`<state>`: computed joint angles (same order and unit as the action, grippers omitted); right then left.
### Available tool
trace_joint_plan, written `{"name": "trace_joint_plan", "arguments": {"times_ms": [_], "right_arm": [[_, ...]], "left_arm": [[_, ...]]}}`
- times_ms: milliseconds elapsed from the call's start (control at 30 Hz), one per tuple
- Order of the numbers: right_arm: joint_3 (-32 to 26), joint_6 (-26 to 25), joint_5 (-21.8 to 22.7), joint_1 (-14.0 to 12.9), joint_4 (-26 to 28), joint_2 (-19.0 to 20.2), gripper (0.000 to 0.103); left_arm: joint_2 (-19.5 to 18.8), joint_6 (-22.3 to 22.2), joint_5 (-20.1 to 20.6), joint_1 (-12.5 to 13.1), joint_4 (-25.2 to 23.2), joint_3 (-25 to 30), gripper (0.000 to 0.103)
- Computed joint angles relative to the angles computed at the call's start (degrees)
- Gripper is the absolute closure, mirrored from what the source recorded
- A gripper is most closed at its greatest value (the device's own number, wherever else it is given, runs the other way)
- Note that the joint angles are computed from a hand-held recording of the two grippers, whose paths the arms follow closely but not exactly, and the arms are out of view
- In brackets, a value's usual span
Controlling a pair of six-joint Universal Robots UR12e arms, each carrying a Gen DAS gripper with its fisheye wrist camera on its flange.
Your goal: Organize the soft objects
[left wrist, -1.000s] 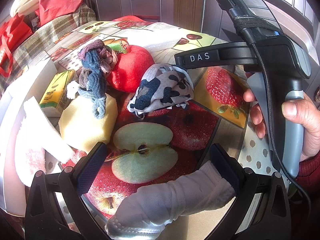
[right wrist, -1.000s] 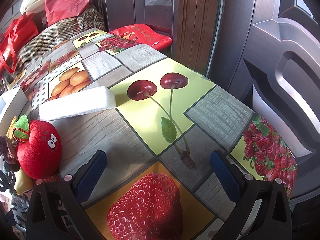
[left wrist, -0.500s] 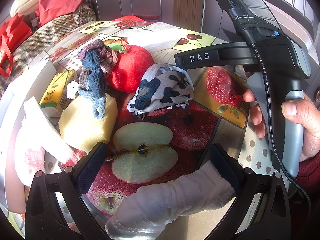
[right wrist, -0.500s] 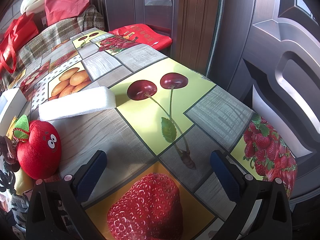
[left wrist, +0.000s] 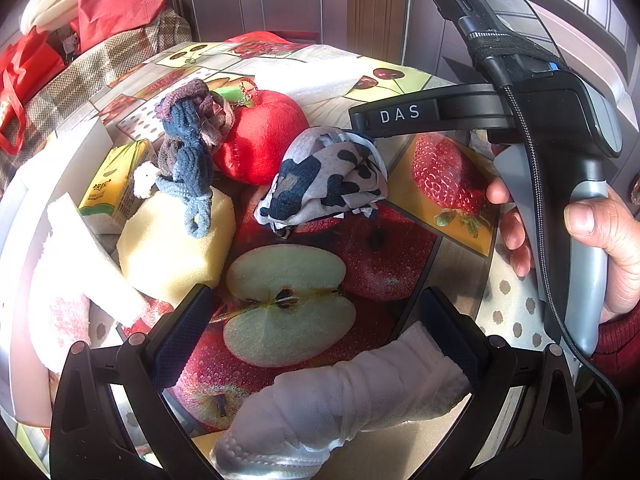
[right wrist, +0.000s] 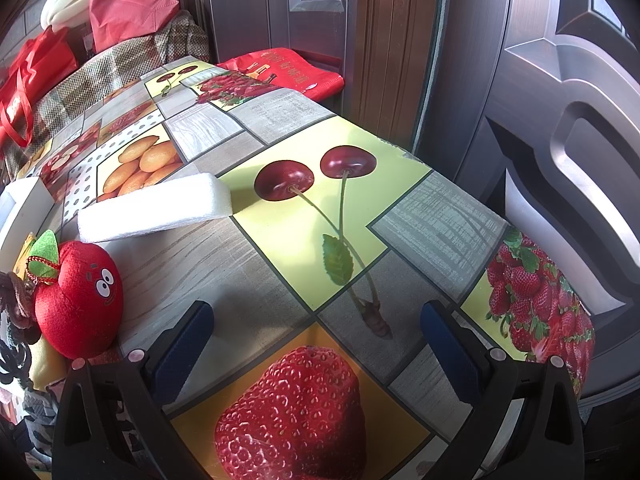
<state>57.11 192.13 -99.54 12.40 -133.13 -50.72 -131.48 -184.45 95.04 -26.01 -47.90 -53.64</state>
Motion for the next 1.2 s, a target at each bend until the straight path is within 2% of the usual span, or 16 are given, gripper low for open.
{"name": "trace_joint_plan", "arguments": {"times_ms": [200, 333, 467, 600, 633, 767, 867, 900, 967, 1033, 1100, 1133, 1167, 1200], "right_arm": [[0.00, 0.01, 0.01, 0.00, -0.03, 0.01, 0.000], [-0.01, 0.03, 0.04, 0.00, -0.04, 0.02, 0.000], [0.01, 0.10, 0.08, 0.02, -0.07, 0.00, 0.000], [0.05, 0.12, 0.12, 0.02, -0.10, -0.01, 0.000], [0.00, 0.10, 0.08, 0.02, -0.06, 0.01, 0.000], [0.07, 0.21, 0.28, -0.01, -0.22, -0.02, 0.000], [0.94, 0.78, 1.84, -0.42, -1.67, -0.51, 0.000], [1.87, 1.22, 3.58, -0.79, -3.20, -0.98, 0.000], [5.22, 2.24, 10.93, -2.15, -9.37, -2.48, 0.000], [9.85, 3.25, 20.76, -3.93, -19.89, -4.09, 0.000], [13.53, 2.92, 32.69, -5.75, -31.89, -4.85, 0.000], [14.77, 1.71, 38.33, -6.49, -37.13, -4.99, 0.000], [15.59, -0.82, 42.26, -6.83, -39.97, -5.26, 0.000], [16.21, -5.30, 45.41, -6.91, -40.41, -5.71, 0.000]], "left_arm": [[-0.30, 0.10, -0.05, -0.13, -0.19, 0.51, 0.001], [0.51, 1.59, -2.20, -0.09, 0.87, -0.59, 0.001], [3.95, -0.08, -7.95, 0.26, 8.29, -5.88, 0.001], [8.26, -4.15, -8.81, 0.81, 18.29, -11.39, 0.000], [9.57, -5.43, -7.42, 1.02, 20.99, -13.35, 0.000], [14.28, -9.33, 4.11, 1.45, 29.29, -21.56, 0.000], [16.60, -12.49, 7.83, 2.69, 28.86, -26.03, 0.000], [17.03, -13.06, 9.07, 2.87, 27.32, -26.98, 0.000], [17.67, -12.54, 9.63, 3.11, 24.82, -28.13, 0.000], [17.97, -11.67, 8.35, 3.16, 23.66, -28.90, 0.000], [17.82, -11.34, 6.13, 3.23, 21.99, -28.81, 0.000], [17.60, -11.15, 5.26, 3.19, 20.73, -28.42, 0.000], [17.26, -10.82, 5.06, 3.05, 19.36, -27.87, 0.000], [16.87, -10.31, 5.25, 2.84, 17.91, -27.23, 0.000]]}}
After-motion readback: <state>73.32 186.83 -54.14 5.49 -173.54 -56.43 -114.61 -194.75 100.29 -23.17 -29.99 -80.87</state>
